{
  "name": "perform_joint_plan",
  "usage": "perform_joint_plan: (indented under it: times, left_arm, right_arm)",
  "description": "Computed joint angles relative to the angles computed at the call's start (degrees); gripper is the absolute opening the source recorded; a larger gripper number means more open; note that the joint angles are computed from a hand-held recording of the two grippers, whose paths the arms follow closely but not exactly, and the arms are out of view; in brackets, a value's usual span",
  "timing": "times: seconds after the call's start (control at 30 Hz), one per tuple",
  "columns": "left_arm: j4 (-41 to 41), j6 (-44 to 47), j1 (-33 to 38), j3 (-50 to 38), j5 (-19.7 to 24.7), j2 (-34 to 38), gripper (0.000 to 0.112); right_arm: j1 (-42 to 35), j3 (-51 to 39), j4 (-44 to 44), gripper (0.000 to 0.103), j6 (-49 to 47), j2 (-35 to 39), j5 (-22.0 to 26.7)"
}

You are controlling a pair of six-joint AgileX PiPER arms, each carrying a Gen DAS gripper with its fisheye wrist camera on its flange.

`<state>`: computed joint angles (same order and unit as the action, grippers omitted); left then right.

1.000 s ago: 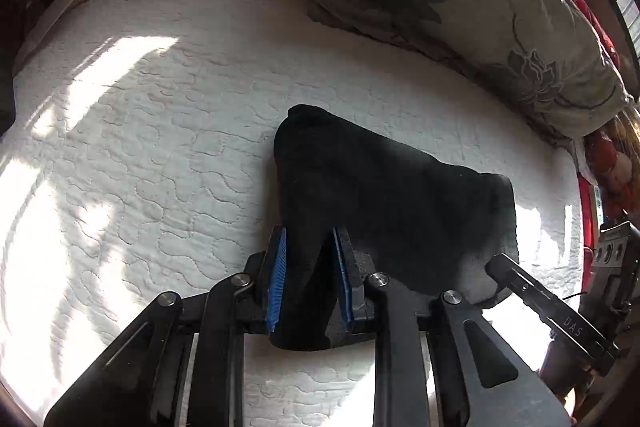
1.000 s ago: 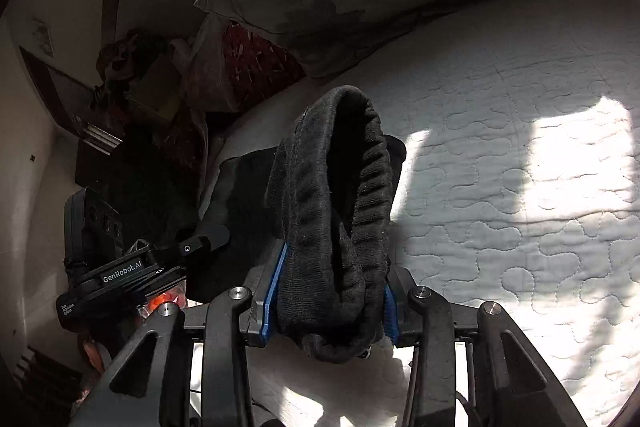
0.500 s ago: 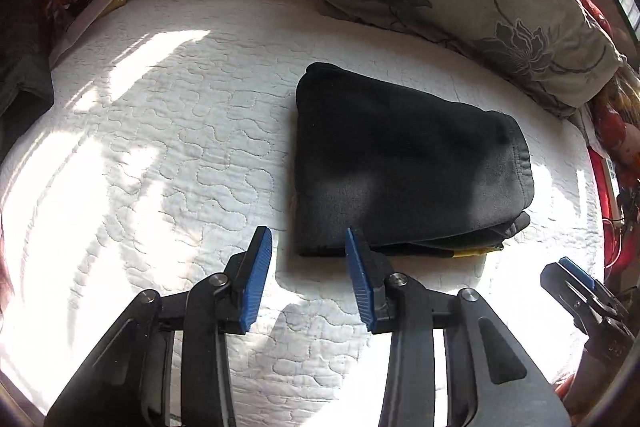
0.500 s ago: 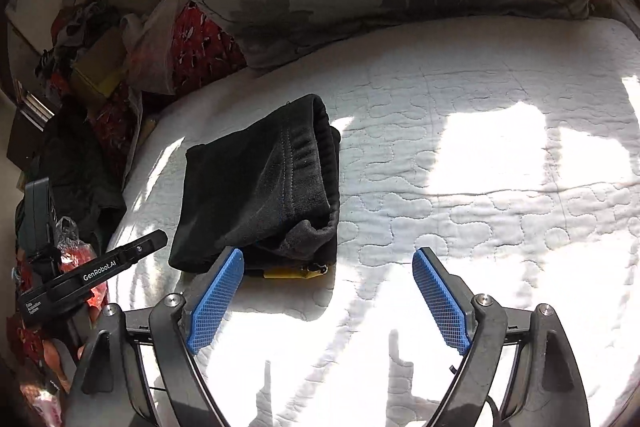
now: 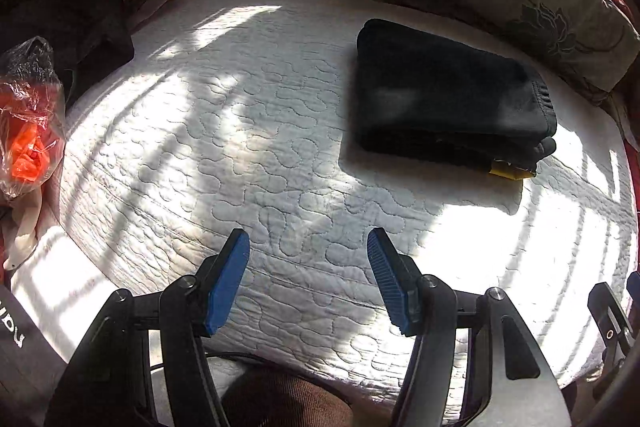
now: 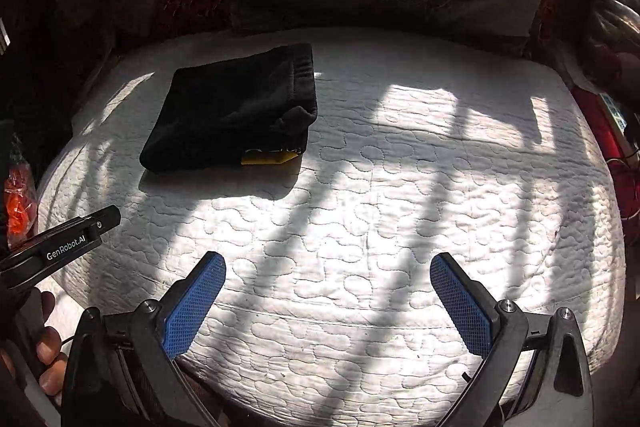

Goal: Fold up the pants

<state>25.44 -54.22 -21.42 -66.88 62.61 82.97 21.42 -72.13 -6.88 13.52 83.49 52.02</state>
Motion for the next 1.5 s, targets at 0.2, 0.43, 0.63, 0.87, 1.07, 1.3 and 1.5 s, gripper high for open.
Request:
perform_joint_plan:
  times: [0.2, 0.43, 0.63, 0.87, 1.07, 1.3, 1.5]
  left_arm:
    - [2.1, -3.4, -5.2, 0.3, 3.1, -1.6, 0.061]
    - [2.8, -5.1, -8.6, 0.5, 4.0, -2.2, 0.061]
    - [3.8, -7.2, -10.4, 0.8, 5.0, -2.2, 0.061]
    - [4.2, -8.9, -12.3, -0.3, 5.9, -0.7, 0.061]
    - [4.0, -8.2, -13.0, -0.8, 5.9, -0.5, 0.061]
    - [5.4, -8.6, -12.9, -0.5, 5.8, -1.7, 0.061]
    - [5.5, -9.6, -11.6, 0.8, 4.8, -3.4, 0.061]
  right_arm:
    - [0.2, 3.8, -2.6, 0.103, 1.8, -7.5, -4.1]
    - [-1.4, 6.2, 0.6, 0.103, -2.2, -11.6, -7.4]
    - [-4.6, 7.7, 10.8, 0.103, -11.1, -11.5, -6.2]
    - [-2.1, 9.8, 1.7, 0.103, -3.3, -13.3, -8.1]
    - [-0.2, 11.6, -5.7, 0.103, 3.3, -14.7, -9.8]
    - [-1.9, 12.3, -4.3, 0.103, 3.1, -13.7, -9.9]
    - [-1.5, 11.6, -4.8, 0.103, 3.6, -13.0, -8.9]
